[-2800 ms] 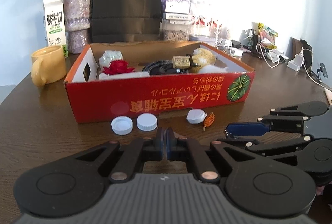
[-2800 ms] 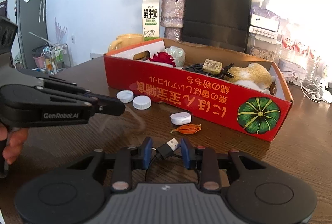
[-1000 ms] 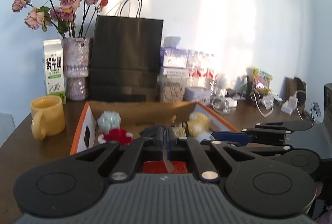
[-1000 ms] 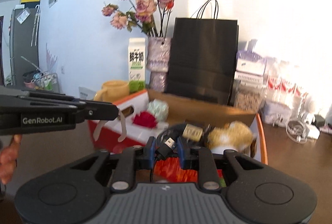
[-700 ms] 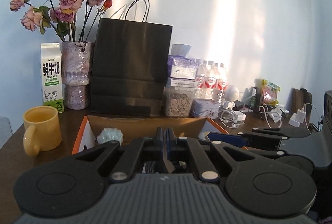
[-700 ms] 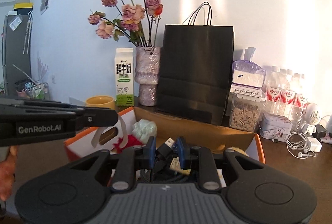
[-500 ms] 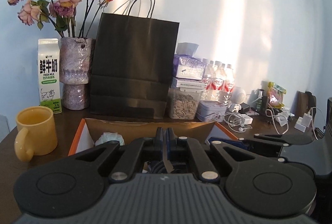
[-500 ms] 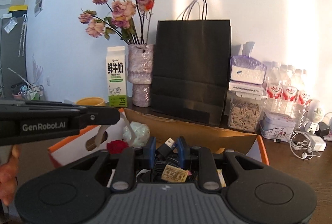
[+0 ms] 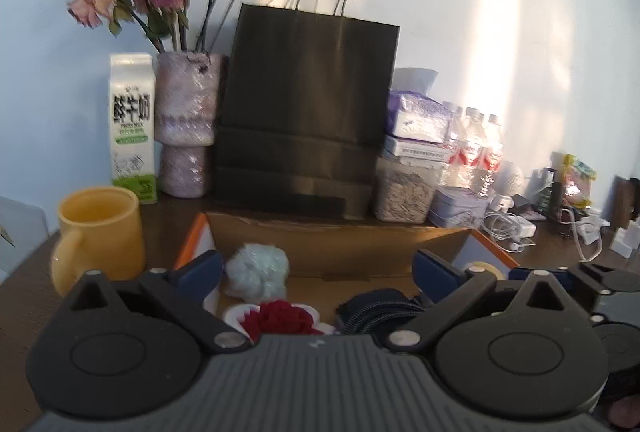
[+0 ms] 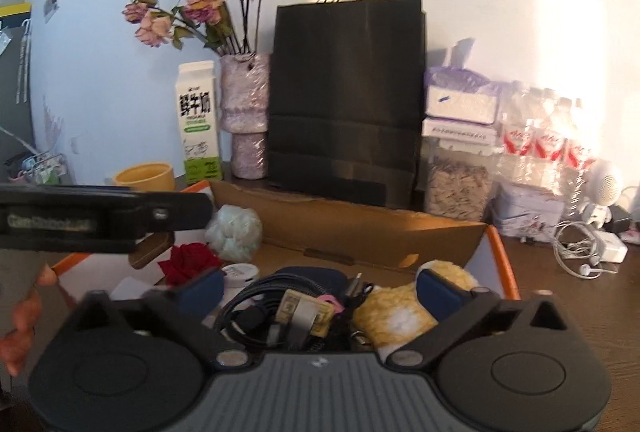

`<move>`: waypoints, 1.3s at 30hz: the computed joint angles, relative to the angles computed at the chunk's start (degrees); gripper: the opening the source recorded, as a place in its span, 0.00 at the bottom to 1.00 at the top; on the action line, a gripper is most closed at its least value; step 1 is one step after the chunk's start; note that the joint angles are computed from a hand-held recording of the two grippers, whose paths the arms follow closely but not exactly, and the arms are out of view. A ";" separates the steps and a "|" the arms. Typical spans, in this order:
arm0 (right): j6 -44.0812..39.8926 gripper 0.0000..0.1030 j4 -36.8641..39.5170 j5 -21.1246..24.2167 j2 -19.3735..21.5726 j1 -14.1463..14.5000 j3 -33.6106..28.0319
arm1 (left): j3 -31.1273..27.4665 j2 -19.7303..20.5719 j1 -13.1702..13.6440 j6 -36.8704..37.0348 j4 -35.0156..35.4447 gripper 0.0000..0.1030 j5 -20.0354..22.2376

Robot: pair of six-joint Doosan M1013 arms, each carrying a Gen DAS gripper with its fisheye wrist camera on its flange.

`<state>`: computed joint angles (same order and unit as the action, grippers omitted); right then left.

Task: Organize objects
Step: 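Carry the USB cable and clear strip into the box and open both grippers, then withdraw both grippers from the box toward the remaining caps and pepper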

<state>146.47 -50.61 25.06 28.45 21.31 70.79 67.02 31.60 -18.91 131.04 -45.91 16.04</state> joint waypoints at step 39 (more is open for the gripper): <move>-3.34 1.00 2.88 3.36 -7.37 3.95 11.68 | 11.62 -6.45 2.05 -10.57 18.85 0.98 7.34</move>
<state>143.13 -47.73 28.42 21.08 25.25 82.47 78.64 25.15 -16.86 120.47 -27.06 23.37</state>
